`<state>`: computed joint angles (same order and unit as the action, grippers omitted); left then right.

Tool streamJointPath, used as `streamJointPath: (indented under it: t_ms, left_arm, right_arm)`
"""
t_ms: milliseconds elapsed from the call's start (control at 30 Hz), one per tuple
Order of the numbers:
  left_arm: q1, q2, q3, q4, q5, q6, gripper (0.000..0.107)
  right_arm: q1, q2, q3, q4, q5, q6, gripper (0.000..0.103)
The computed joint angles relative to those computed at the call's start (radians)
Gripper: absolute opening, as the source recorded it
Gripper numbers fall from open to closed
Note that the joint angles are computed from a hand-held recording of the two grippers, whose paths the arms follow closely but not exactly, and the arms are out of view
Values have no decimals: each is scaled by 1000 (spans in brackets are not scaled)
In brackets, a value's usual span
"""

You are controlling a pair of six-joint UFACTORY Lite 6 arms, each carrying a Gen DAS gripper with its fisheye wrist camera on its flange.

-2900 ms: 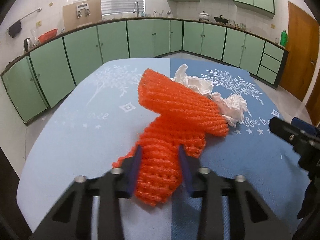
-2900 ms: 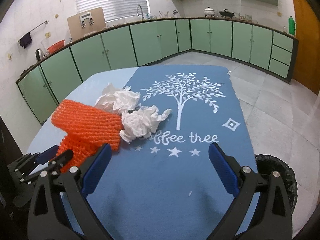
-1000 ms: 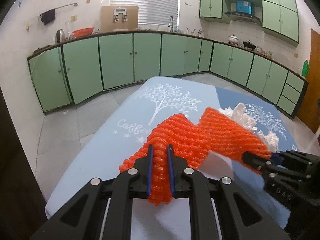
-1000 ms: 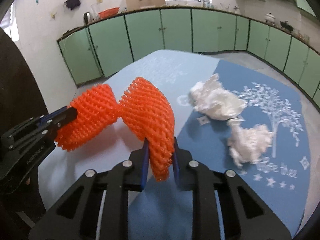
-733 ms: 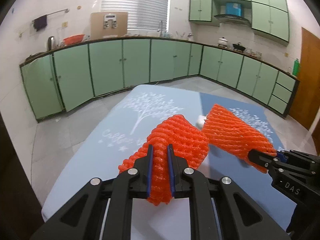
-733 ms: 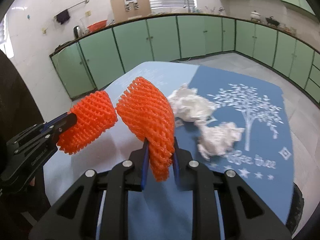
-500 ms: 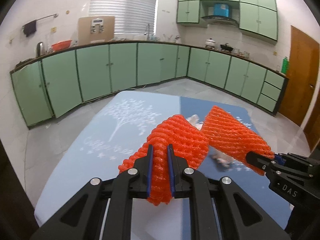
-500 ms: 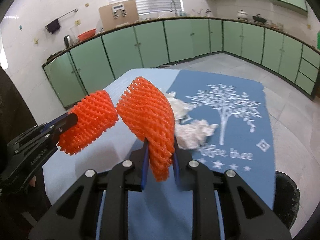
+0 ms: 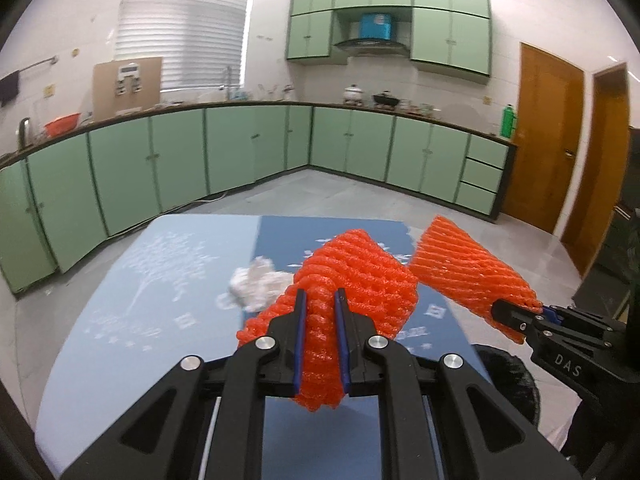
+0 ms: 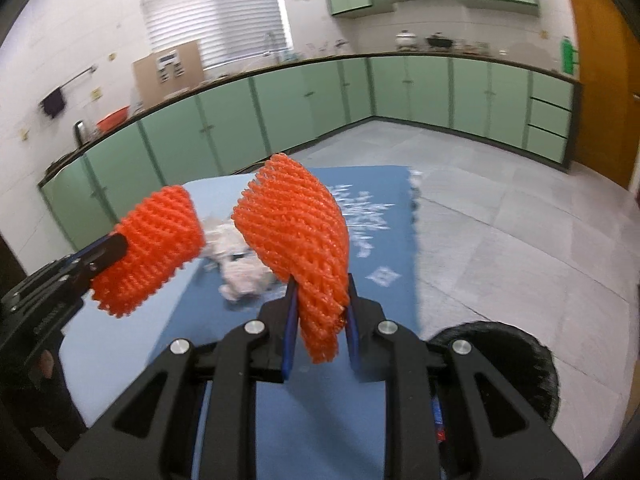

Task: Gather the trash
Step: 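Grasp an orange foam net with the left gripper while the right gripper grasps the other net, then carry both orange nets over the bin and open both grippers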

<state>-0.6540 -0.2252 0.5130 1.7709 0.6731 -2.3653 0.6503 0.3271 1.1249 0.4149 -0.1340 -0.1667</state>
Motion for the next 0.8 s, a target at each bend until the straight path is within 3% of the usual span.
streamJointPath:
  t_ms: [367,800]
  left_arm:
    - [-126,254,239,56,-23,-38,13]
    - [-220,602,597,109,-98,1,14]
  right_arm:
    - [-208,-218,-276,-188,-71,167,20]
    - [-426,-274,-453,-374,-157,320,20]
